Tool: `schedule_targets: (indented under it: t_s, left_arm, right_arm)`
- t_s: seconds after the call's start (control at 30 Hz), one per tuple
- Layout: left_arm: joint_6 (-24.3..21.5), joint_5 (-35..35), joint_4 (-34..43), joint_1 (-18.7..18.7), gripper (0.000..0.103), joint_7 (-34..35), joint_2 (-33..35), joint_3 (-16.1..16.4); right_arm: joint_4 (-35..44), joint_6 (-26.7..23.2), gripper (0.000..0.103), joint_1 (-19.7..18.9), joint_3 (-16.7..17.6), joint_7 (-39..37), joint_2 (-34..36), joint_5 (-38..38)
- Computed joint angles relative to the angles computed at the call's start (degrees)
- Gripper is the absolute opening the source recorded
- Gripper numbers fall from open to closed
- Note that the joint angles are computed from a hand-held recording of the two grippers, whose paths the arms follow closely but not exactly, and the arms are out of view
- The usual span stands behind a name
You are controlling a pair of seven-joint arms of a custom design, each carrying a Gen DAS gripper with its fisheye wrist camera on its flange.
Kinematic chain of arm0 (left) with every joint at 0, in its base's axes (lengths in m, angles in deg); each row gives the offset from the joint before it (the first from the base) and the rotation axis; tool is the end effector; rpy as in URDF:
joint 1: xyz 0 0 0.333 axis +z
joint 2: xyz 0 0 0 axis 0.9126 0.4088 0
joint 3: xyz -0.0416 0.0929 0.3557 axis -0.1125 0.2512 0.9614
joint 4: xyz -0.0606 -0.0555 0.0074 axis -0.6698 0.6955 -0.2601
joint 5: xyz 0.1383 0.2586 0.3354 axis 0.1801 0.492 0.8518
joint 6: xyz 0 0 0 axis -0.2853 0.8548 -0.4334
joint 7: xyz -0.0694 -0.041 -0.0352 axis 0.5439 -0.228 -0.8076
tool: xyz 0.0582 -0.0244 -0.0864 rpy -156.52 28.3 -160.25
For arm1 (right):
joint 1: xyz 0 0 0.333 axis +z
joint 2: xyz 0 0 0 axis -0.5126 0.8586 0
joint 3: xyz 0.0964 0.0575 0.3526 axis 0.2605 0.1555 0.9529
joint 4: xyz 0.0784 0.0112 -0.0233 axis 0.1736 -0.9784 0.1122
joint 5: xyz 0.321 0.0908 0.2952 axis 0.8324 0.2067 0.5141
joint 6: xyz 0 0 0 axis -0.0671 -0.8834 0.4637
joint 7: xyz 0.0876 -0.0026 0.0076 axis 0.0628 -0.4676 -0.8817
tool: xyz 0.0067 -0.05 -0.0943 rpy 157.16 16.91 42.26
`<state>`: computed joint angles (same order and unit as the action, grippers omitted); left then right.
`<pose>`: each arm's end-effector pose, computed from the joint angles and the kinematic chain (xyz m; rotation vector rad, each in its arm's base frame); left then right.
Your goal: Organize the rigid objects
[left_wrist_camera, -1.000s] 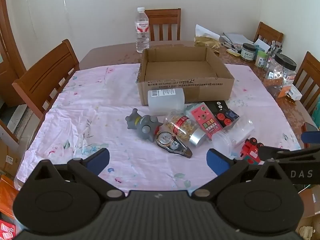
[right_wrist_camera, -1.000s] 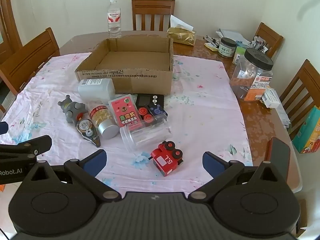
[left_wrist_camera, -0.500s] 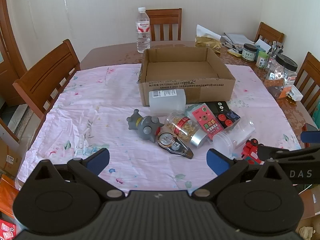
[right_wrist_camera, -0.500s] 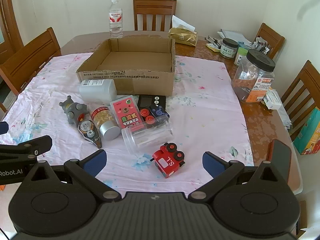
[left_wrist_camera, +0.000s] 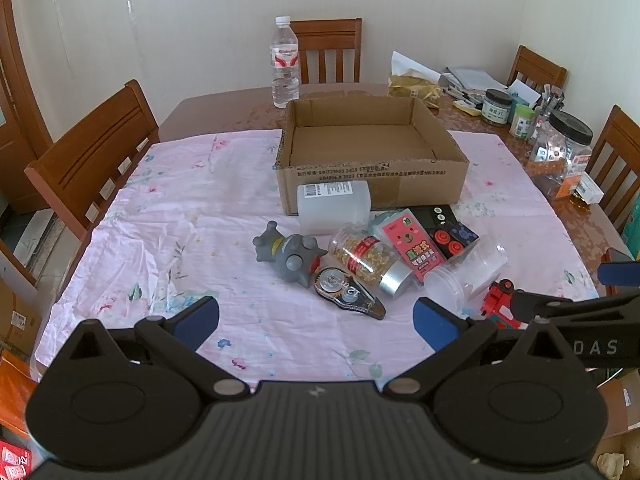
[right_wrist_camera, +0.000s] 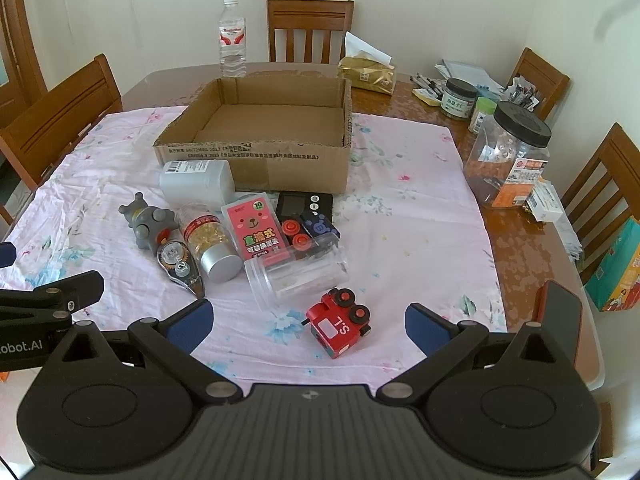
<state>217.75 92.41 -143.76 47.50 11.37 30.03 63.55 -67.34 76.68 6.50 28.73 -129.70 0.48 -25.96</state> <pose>0.5504 -0.3359 0.3608 -1.4692 2.1176 -0.7805 0.5060 0.4772 0.3675 -1.6781 2.0795 -0.6998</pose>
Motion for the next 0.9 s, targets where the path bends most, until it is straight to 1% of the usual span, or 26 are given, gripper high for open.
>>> schedule_targets:
  t_s: [0.9]
  left_arm:
    - [0.3, -1.1, 0.2, 0.2, 0.102, 1.4, 0.1, 0.1]
  right_arm:
    - [0.5, -0.3, 0.103, 0.1, -0.1, -0.5, 0.2, 0.2]
